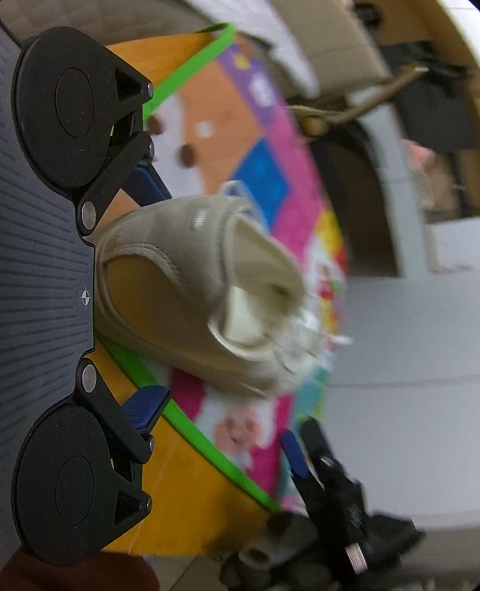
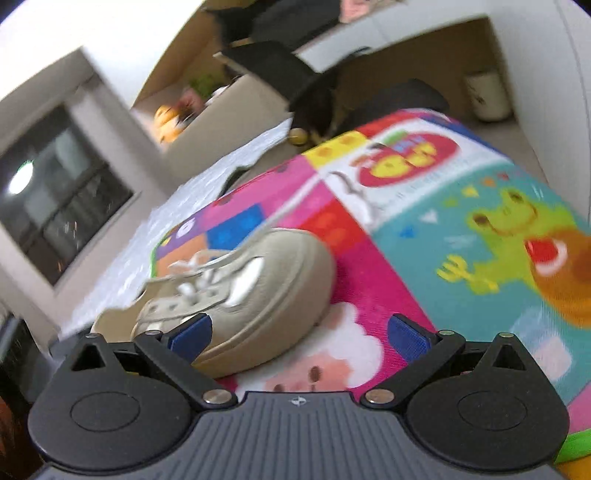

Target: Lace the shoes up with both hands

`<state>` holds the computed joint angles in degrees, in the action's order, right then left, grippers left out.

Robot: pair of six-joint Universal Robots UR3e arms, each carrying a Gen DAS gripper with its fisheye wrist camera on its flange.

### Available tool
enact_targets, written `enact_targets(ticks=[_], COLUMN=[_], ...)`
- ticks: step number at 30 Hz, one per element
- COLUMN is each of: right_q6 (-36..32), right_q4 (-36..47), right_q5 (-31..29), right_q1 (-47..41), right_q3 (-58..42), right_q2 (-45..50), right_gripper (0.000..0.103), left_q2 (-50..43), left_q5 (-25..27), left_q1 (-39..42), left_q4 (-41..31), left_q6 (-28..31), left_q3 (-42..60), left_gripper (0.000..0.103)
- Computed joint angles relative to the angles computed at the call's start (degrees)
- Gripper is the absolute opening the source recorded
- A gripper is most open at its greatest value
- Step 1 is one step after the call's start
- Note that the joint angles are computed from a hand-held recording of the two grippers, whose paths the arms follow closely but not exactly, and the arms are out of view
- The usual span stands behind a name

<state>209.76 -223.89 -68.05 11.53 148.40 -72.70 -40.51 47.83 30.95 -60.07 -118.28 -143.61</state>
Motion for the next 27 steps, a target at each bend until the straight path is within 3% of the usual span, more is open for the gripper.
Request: enact_targets(ticks=[2,3,7,9,11,13,15,16,17,19,22,23,24,27], right_q6=[4.06,6.63,14.84,15.58,13.53,10.43,7.66,5.55,0.69,-9.25,-21.07,-23.29,-25.4,-28.71], right_q4=[-8.02,-9.65,-5.47,3.85,12.81,18.87,23.36,27.15,31.63,36.47,37.95,36.17,36.37,37.64], right_q5=[4.55,6.69,15.85,12.66,10.0,13.81,24.96,26.84,24.06,15.91,5.6,4.46,2.72,-0.09], right_q1=[-3.5,-4.46,-6.69,-3.97,-2.21,-2.58,-4.48,-4.39,-3.52,-2.23,-1.68,-2.25,-2.2,-1.41], right_q3=[0.64,-0.65,-9.68,-15.39,-21.07,-28.81,-40.81,-46.67,-50.13,-50.31,-43.06,-37.2,-31.21,-13.94], right_q2=[5.52,7.71,11.52,9.61,7.44,7.83,10.98,11.03,8.77,1.97,-9.3,-13.2,-17.31,-27.92], right_gripper=[0.103,0.103,0.103,0.103,0.103,0.103,0.103,0.103,0.103,0.103,0.103,0.103,0.103,0.103], left_q2=[-11.41,-14.42,-11.41,-8.6,-6.04,-5.79,-5.4,-6.48,-7.84,-7.88,-11.42,-13.24,-15.17,-28.08], left_q5=[5.33,4.68,1.55,-1.16,-4.71,-8.94,-16.04,-18.6,-20.93,-22.6,-21.6,-21.9,-23.3,-24.86], left_q1=[-6.02,-6.72,-4.08,-1.34,3.5,5.6,5.78,3.71,0.81,-2.96,0.26,1.76,1.88,-0.71], left_q4=[11.84,13.92,4.35,-4.51,-22.89,-41.79,-61.73,-67.94,-71.72,-70.32,-75.11,-73.12,-66.34,-30.82], left_q6=[-9.58,-13.31,-15.8,-13.7,-7.92,-0.24,17.43,24.46,29.61,30.94,35.64,33.2,26.42,-9.15], left_q3=[1.08,1.9,4.14,5.51,10.13,16.21,21.37,24.1,26.51,28.83,32.93,33.23,31.96,29.64], left_gripper=[0.103,0.103,0.103,0.103,0.103,0.103,0.103,0.103,0.103,0.103,0.103,0.103,0.103,0.103])
